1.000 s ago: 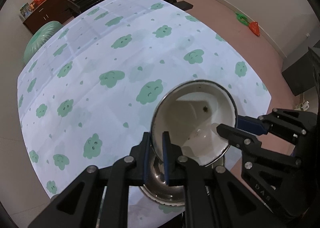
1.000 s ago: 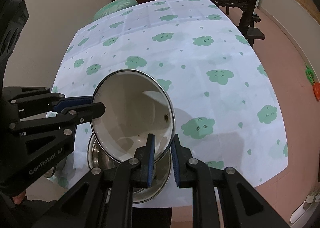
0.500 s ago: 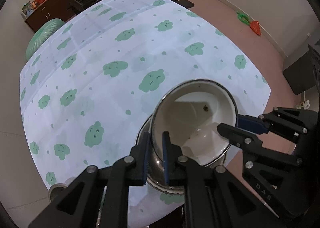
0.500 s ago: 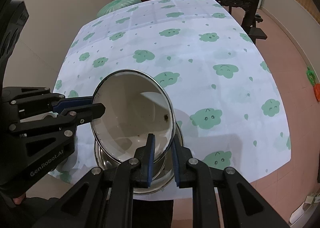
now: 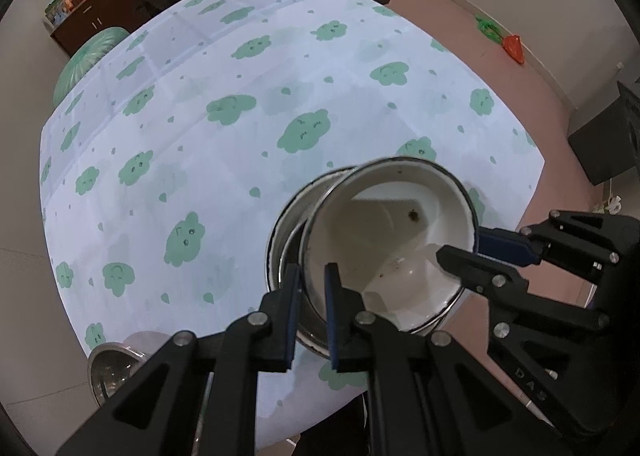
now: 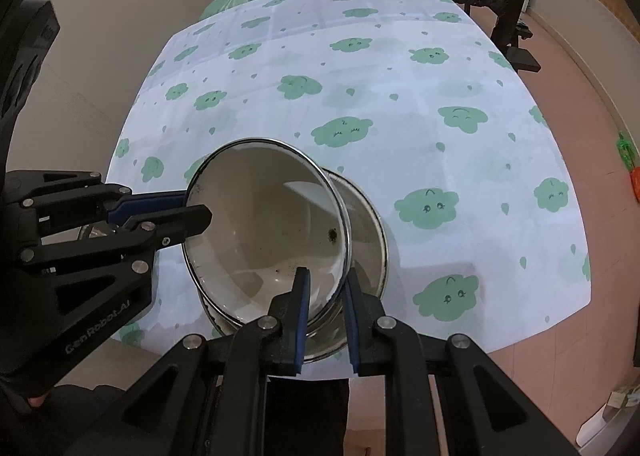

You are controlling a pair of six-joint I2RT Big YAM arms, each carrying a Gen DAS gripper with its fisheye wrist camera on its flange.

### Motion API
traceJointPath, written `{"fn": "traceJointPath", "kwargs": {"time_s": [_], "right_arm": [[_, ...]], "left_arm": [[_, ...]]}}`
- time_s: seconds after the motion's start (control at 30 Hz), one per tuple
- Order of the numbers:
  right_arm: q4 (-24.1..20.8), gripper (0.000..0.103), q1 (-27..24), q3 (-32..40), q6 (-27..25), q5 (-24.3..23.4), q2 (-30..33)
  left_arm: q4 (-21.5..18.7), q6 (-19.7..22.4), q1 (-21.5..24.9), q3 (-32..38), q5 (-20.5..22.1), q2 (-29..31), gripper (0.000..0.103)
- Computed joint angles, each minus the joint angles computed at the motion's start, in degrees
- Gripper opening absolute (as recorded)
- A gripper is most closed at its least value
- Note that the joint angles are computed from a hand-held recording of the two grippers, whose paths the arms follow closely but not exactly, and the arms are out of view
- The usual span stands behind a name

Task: Organize plates and bowls
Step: 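Lower the white enamel bowl into the small steel bowl with both tools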

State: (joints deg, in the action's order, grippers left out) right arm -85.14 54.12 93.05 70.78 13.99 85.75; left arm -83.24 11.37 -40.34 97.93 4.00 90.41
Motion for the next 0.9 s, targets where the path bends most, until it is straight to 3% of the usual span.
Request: {"fn": "traceJointPath", "kwargs": {"time_s": [0.9], "right_arm": [[1.8,0.018,0.0,-2.3,-0.3,-3.6,0.6]], "left_arm": [[0.0,0.3,-0.1,-4.1,-0.4,0.0,0.009]]}}
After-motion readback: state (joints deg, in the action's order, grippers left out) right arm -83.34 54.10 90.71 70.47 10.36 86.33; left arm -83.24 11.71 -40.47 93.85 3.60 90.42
